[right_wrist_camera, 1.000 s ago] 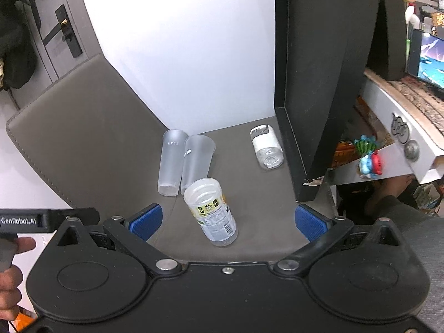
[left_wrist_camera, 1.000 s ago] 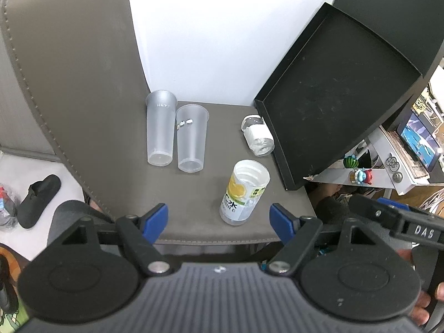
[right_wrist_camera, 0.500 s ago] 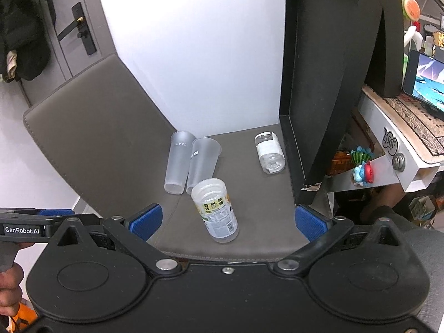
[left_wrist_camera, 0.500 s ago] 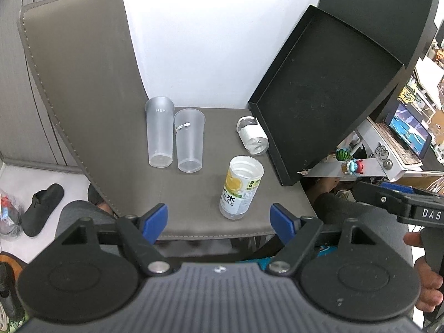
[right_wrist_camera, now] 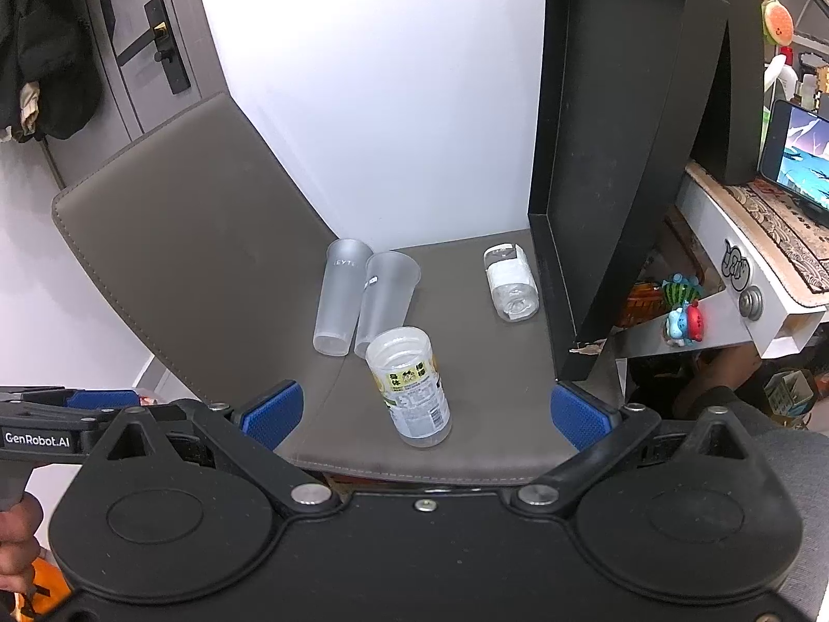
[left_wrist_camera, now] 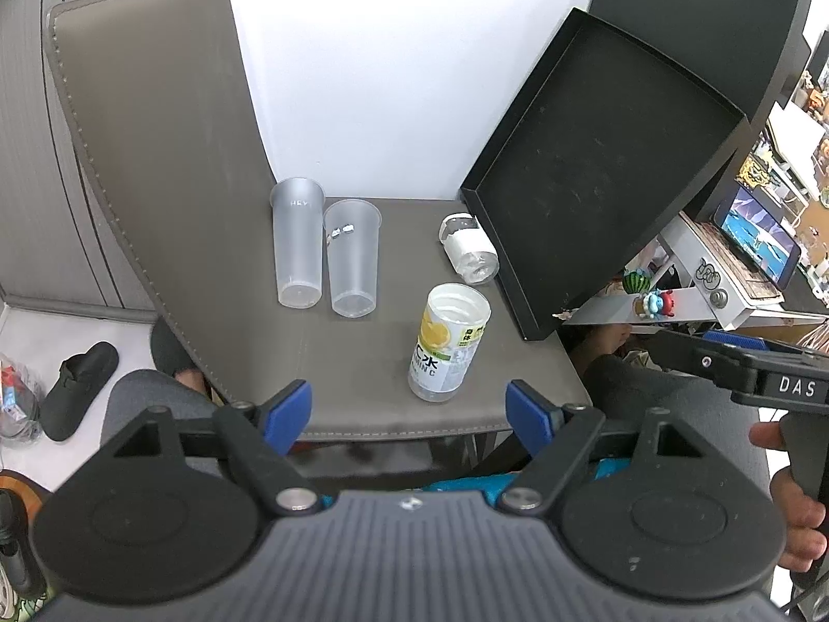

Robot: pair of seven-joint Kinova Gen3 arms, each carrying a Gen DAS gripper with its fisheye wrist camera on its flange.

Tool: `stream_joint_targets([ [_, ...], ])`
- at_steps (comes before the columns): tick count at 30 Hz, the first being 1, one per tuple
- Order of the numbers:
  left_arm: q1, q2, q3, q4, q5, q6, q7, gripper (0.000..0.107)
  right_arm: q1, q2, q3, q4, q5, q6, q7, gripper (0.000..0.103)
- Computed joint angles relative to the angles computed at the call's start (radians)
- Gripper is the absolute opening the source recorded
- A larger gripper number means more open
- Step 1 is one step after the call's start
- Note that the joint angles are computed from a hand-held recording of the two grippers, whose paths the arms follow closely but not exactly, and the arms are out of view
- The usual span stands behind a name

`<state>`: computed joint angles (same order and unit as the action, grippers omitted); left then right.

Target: Flip cup upright

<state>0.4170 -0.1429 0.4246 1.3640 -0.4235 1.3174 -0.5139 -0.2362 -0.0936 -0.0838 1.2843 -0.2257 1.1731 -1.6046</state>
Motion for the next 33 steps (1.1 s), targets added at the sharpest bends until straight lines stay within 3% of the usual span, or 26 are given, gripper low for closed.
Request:
stream_joint_targets([
  [33,0.011,0.011,0.005,0.0,-0.018,0.019,-0.009,0.082,-0.009,0.009,-0.007,-0.003,0.018,0.006,-0.004,0.103],
])
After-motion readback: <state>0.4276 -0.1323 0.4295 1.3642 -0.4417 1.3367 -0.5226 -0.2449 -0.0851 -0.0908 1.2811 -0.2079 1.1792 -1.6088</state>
